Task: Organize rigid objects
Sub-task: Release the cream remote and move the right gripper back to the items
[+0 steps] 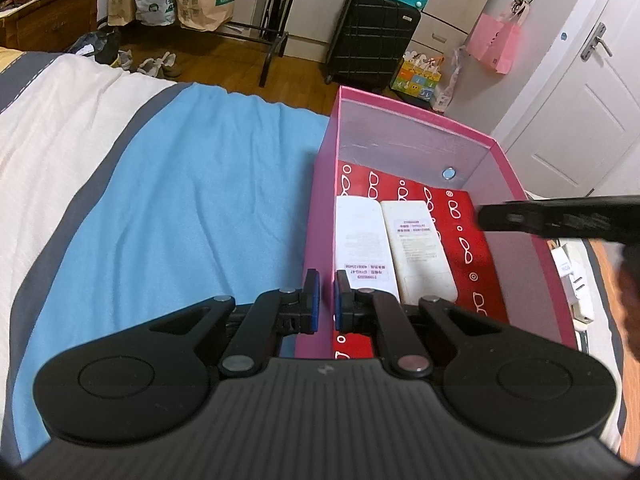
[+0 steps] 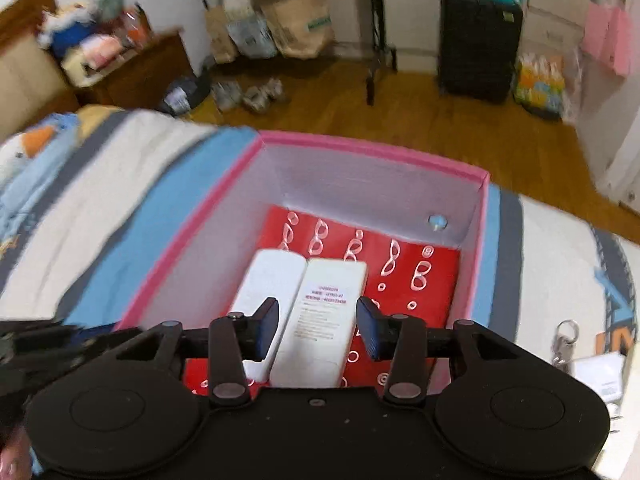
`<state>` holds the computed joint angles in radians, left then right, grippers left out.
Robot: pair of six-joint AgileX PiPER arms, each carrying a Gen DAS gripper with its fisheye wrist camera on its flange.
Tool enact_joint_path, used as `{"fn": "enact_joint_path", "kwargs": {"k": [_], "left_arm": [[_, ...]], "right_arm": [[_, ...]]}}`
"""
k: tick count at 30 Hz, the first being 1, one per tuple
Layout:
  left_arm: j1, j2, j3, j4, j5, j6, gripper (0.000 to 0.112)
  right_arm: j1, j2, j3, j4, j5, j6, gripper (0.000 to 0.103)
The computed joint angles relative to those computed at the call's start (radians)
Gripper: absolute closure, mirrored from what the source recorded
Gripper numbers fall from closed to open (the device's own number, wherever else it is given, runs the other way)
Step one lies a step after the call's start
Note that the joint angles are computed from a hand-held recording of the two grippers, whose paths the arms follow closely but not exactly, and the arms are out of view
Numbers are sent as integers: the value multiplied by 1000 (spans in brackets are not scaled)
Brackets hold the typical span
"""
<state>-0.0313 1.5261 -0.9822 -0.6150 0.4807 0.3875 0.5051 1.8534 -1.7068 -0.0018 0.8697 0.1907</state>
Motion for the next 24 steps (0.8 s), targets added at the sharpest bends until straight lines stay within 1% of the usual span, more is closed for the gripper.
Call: {"fn": "enact_joint_path", "kwargs": {"k": [1, 3, 5, 7, 8, 9, 10, 11, 14, 15, 17, 18, 20, 23, 24], "left_arm": [[2, 1, -4, 0, 6, -1, 106], [2, 1, -12, 15, 18, -18, 107], [-4, 4, -26, 51, 30, -58, 107], [-10, 13, -55, 95, 59, -106, 107], [-12, 24, -76, 122, 88, -125, 106], [-13, 38, -102, 148, 129, -134, 104], [-17, 53, -129, 180, 170, -160, 104], [-16, 61, -141, 185, 191, -183, 103], [-18, 65, -161, 206, 227, -212, 101], [-12, 65, -166, 202, 239, -208, 96], [0, 62, -169, 170, 254, -177, 90], [-2, 60, -169, 169, 255, -174, 90], [-14, 55, -166, 191, 247, -179, 92], [-32, 60, -165, 225, 235, -190, 92], [-39, 63, -167, 242, 230, -200, 95]], "right_arm": [[0, -51, 56, -13, -31, -17, 55], [-21, -143, 161, 12, -96, -70, 55], [-55, -239, 277, 44, -175, -129, 53], [-91, -319, 378, 36, -239, -175, 40], [-105, -336, 400, 25, -237, -197, 37], [-120, -349, 414, 1, -207, -211, 35], [-147, -353, 421, 5, -159, -251, 35], [-176, -363, 445, 22, -141, -288, 35], [-304, -383, 524, 123, -91, -388, 35], [-347, -388, 549, 162, -80, -417, 35], [-424, -391, 593, 254, -54, -506, 35], [-441, -393, 612, 275, -46, -539, 35], [-446, -387, 644, 258, -45, -582, 35], [-399, -393, 707, 110, -102, -536, 35], [-393, -392, 717, 81, -114, -528, 31]]}}
